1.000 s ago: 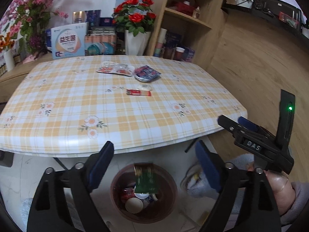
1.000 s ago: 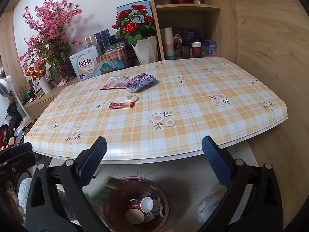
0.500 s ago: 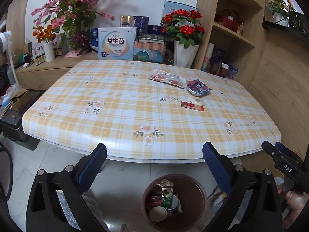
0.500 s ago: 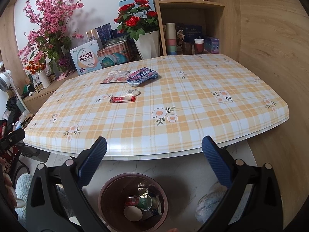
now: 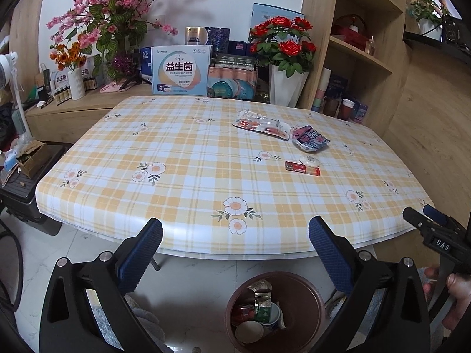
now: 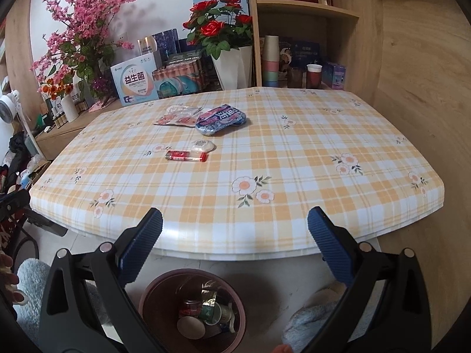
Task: Collect trash
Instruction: 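Move both open tools back over the remaining table items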
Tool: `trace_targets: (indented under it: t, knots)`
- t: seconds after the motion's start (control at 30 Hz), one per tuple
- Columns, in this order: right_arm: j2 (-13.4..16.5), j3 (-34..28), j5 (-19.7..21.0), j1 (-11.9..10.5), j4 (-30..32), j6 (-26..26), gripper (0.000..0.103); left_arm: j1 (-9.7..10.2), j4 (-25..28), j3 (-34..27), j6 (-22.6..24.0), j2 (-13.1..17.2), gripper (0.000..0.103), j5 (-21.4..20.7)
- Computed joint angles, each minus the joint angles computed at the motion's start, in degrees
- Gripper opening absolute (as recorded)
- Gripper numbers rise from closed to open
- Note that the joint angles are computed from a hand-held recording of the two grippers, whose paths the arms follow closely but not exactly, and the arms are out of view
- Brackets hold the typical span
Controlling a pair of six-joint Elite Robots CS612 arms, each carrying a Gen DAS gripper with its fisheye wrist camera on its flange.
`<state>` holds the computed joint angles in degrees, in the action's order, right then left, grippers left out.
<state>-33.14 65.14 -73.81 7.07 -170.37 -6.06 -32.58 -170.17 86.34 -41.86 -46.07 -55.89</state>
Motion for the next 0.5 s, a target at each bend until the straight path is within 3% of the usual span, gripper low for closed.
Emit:
trace_targets:
  t: [0.5]
  knots:
    - [3.3, -7.5, 0.1, 0.5, 7.1, -2.0, 0.097, 1.47, 3.2, -2.9, 2.5, 1.2, 0.097, -0.8]
